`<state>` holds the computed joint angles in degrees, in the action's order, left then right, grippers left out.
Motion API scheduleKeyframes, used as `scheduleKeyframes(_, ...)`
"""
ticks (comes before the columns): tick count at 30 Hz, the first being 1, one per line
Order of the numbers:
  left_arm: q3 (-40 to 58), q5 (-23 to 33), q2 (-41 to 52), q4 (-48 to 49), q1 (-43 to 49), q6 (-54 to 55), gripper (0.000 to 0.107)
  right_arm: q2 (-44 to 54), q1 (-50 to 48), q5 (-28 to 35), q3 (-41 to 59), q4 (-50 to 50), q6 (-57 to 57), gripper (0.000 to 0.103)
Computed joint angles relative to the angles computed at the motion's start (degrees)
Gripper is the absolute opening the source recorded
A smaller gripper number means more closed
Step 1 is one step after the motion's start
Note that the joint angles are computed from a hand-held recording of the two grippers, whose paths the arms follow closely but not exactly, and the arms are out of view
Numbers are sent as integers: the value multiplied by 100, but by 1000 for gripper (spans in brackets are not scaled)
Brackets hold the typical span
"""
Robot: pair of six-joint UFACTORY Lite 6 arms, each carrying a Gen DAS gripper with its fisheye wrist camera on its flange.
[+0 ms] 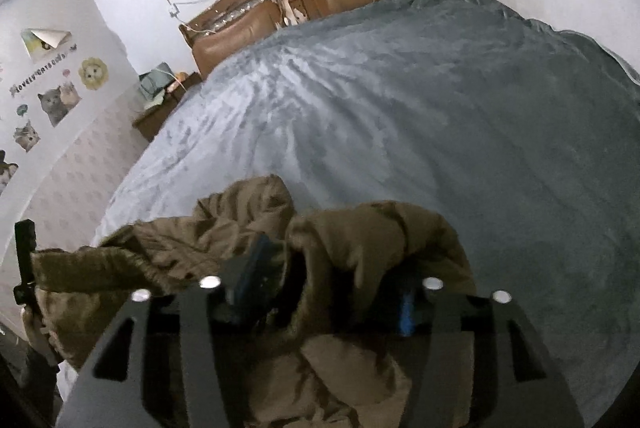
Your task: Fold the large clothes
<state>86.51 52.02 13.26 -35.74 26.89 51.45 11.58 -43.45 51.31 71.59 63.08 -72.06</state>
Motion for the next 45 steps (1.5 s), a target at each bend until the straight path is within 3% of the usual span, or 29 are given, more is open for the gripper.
scheduleKeyframes(3, 660, 700, 252, -223, 191, -179, 86, -55, -42, 241, 238, 35, 197, 66)
scheduleKeyframes(5, 1316, 1134, 519, -365, 307, -404, 87, -100, -86, 380, 401, 146, 296, 77)
scheduleKeyframes(8, 1997, 1294, 764, -338, 255, -753, 92, -247, -199, 394, 549, 333, 238, 81)
scheduleKeyframes(10, 2094, 970, 608, -259, 210, -770, 100, -359, -278, 367, 608, 445, 149, 91)
scheduleKeyframes(15, 2325, 634, 426, 36, 62, -814, 100, -500, -227, 78, 751, 201, 89, 94)
scheduleKeyframes(20, 813, -256, -252, 382, -137, -257, 100, -556, 76, -712, 279, -362, -202, 95)
scheduleKeyframes(24, 161, -733, -165, 852, -264, -348, 100, -111, 289, -1197, 200, -892, -193, 95)
scheduleKeyframes(28, -16, -946, 305, 1210, -273, -483, 100, 674, 457, -1387, 513, -1568, 183, 95)
scheduleKeyframes(32, 69, -749, 701, 1019, -290, -238, 100, 1190, 596, -1204, 808, -1853, 308, 95)
scheduleKeyframes(34, -126, -899, 650, 978, -317, -89, 92, 1069, 722, -1411, 612, -1696, 60, 94)
scheduleKeyframes(36, -186, -1025, 664, 1066, -424, -138, 77, 952, 927, -1673, 447, -1799, 48, 81)
scheduleKeyframes(37, -232, -1113, 663, 1145, -490, -205, 71, 989, 1008, -1719, 459, -2002, 207, 61)
scheduleKeyframes(38, -233, -1200, 703, 1237, -576, -315, 55, 1037, 1096, -1745, 486, -2167, 341, 45)
scheduleKeyframes(41, -351, -1405, 675, 1416, -692, -494, 24, 885, 1303, -2000, 256, -2399, 313, 19)
scheduleKeyframes(42, -382, -1471, 647, 1356, -648, -442, 17, 815, 1310, -2018, 177, -2355, 232, 16)
scheduleKeyframes(45, -813, -1851, 183, 906, -573, -59, 10, 475, 1110, -2108, -108, -1838, -396, 12)
